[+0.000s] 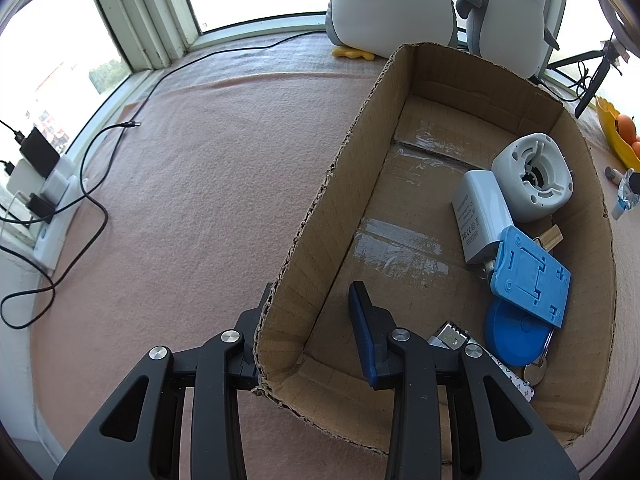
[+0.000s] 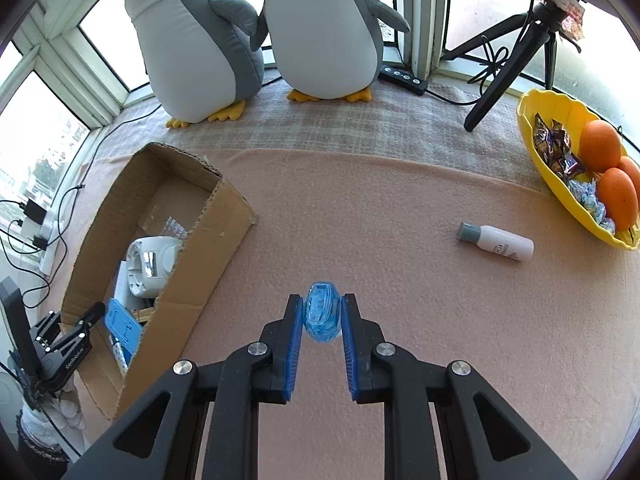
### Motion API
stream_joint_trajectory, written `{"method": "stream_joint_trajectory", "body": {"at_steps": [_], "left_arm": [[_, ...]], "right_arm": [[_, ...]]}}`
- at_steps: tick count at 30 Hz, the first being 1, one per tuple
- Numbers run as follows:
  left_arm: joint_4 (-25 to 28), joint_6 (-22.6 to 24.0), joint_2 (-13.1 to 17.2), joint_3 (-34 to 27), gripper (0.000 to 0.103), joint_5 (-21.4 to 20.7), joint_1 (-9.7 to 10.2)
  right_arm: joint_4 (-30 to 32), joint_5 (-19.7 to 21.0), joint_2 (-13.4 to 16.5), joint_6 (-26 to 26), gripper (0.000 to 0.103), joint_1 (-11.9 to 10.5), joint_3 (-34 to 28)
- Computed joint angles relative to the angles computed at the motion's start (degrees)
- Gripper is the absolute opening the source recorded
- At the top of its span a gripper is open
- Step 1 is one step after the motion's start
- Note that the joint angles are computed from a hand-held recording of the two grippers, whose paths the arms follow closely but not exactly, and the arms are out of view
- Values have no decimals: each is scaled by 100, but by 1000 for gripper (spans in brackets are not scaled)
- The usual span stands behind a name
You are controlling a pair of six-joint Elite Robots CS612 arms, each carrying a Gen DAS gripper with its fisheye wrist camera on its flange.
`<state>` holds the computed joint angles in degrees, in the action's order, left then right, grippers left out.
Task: Organize rigid objects
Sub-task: 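Carry the eye-drop bottle into the box and release it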
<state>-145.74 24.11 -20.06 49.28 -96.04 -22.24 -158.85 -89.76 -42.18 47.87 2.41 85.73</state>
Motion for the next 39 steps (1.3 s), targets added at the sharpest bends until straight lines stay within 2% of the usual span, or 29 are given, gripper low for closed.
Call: {"method": "stream_joint_trajectory", "body": {"at_steps": [6,15,21,30,39], "left_arm": [[18,1,1,-5,34,-3,1],[13,1,2,-5,34,-13,1],[16,9,-1,1,34,-21,1],[37,-9,5,-14,34,-39,3],[38,1,10,-20,34,-39,5]], "right_arm": [[47,-113,167,-485,17,180,-566],[91,-314,369,-864,17,260,-1130],[53,-242,566,-906,17,210,-1480],[419,-173,871,-884,17,160,-1962],[820,-144,1015,-1005,17,154,-2198]]}}
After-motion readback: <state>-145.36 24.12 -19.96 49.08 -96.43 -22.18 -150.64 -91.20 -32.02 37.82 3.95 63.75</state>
